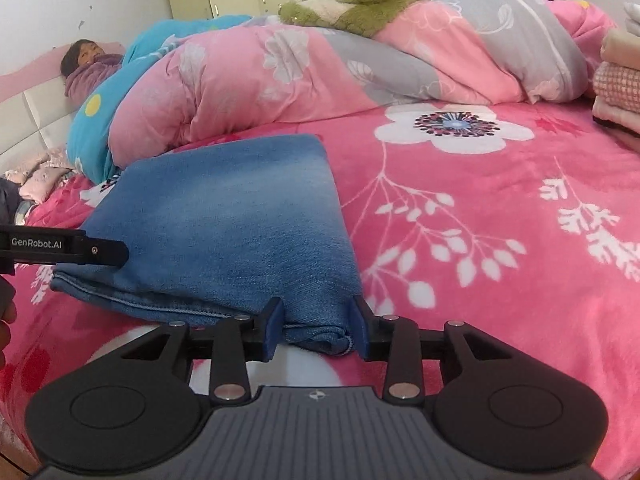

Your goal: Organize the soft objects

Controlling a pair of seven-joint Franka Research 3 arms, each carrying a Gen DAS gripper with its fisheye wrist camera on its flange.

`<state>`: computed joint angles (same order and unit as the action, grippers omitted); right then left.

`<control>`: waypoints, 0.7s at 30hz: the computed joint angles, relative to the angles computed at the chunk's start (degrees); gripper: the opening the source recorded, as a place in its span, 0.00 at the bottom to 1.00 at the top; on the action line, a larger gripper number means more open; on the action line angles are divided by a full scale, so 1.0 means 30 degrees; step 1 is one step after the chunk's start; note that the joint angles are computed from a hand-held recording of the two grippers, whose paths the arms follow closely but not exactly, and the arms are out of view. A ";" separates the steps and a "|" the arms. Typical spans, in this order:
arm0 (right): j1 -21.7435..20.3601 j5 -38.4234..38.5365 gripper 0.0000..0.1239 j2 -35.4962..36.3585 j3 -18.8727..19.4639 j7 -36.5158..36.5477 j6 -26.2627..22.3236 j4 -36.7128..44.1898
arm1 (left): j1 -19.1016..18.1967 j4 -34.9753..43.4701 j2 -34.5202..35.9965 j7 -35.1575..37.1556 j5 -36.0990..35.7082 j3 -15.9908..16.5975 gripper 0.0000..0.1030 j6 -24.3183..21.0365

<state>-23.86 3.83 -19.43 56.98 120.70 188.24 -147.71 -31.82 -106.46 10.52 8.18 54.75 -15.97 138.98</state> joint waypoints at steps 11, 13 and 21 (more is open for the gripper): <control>-0.0101 -0.0750 0.31 -0.1291 -0.0321 0.0785 0.0306 0.0765 | -0.0370 0.0780 0.0391 0.0721 -0.0230 -0.0040 1.00 -0.1232; -0.0910 -0.0556 0.31 -0.1136 0.0452 0.0364 0.0679 0.1027 | -0.0406 0.0872 0.0435 0.0808 -0.0273 -0.0030 1.00 -0.1332; -0.2693 -0.1053 0.33 0.0565 0.2246 -0.0251 -0.0744 0.2178 | -0.0483 0.1042 0.0549 0.1100 -0.0428 0.0020 1.00 -0.1358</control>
<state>-31.94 0.67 -17.73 63.72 119.94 186.00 -141.17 -33.27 -103.33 12.17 11.48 53.47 -15.91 134.91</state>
